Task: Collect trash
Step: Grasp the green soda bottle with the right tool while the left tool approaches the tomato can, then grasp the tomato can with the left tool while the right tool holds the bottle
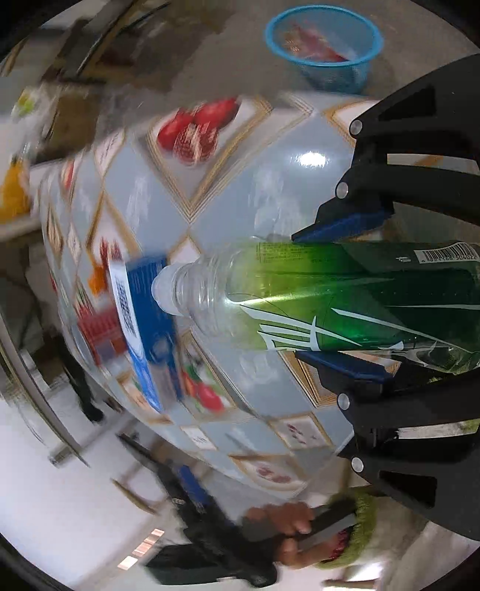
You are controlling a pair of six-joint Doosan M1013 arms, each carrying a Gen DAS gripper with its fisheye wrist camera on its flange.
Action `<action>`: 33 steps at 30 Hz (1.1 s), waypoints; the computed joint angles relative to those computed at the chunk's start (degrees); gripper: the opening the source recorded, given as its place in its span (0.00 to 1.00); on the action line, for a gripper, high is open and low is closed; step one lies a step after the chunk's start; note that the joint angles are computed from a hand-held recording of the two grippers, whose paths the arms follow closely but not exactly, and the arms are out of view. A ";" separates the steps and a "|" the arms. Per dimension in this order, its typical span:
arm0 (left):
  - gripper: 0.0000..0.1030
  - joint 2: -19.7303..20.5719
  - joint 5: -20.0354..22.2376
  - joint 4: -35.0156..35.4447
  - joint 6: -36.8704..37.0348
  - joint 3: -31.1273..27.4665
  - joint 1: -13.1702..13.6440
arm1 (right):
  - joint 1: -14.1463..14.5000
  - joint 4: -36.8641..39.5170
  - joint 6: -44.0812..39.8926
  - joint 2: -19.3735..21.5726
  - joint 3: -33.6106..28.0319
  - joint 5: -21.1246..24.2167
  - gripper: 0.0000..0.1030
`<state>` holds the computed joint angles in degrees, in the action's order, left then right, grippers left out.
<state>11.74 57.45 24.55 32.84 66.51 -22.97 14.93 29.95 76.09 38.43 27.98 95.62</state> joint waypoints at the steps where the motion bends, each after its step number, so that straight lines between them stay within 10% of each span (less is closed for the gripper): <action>1: 0.86 0.40 0.46 -0.64 0.70 -0.48 0.05 | -0.57 0.27 1.41 -0.21 0.53 -1.02 0.53; 25: 0.86 16.48 9.35 -1.49 16.57 -23.73 2.19 | -2.11 3.67 10.10 -0.54 3.57 -9.53 0.53; 33: 0.68 18.48 9.97 -1.98 16.06 -25.87 2.39 | -2.32 4.34 10.33 -0.78 4.12 -9.77 0.53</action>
